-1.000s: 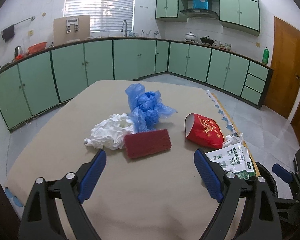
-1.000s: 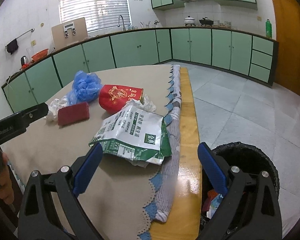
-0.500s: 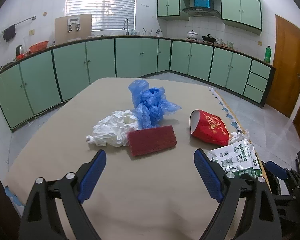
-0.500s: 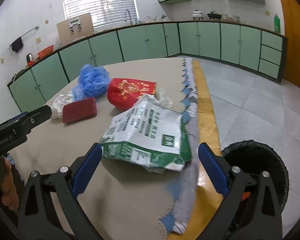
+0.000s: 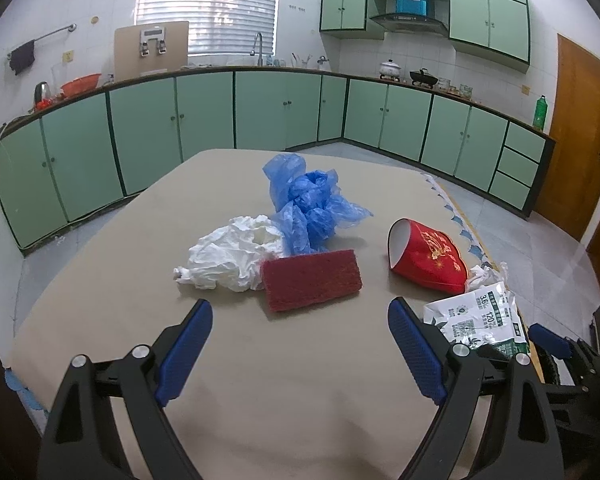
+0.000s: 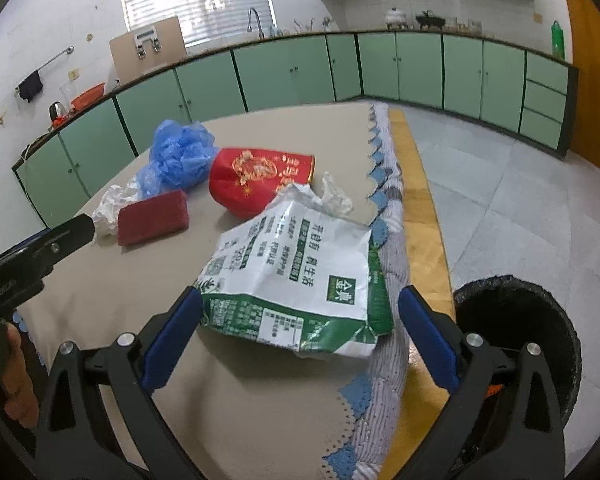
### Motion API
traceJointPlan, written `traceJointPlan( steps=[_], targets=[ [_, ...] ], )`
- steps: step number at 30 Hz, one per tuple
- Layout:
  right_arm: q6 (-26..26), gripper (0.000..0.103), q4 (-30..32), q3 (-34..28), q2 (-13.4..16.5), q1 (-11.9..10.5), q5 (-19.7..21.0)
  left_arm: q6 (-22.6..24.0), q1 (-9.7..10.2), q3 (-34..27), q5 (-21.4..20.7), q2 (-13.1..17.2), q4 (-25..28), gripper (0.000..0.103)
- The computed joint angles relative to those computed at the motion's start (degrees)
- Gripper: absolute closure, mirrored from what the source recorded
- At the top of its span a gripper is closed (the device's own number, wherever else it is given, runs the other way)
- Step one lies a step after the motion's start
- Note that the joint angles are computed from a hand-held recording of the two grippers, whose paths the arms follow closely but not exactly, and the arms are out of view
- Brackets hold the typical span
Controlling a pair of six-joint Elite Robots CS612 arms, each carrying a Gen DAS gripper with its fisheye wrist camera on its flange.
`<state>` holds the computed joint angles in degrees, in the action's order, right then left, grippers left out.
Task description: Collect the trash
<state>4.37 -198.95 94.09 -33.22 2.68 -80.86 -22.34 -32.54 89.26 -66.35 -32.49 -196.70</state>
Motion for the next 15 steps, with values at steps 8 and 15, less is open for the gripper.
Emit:
traceJointPlan(
  steps=[8,15],
  targets=[
    [0.52,0.007,0.76,-0.72,0.16,0.16,0.58,-0.48,0.24,-0.18,-0.17,0.08,0.21,0.015],
    [2.37,0.02,-0.36,-0.17,-0.07,-0.69,2.64,-0.77,0.4,-0.42,-0.66,0.25,0.47,0.015]
  ],
)
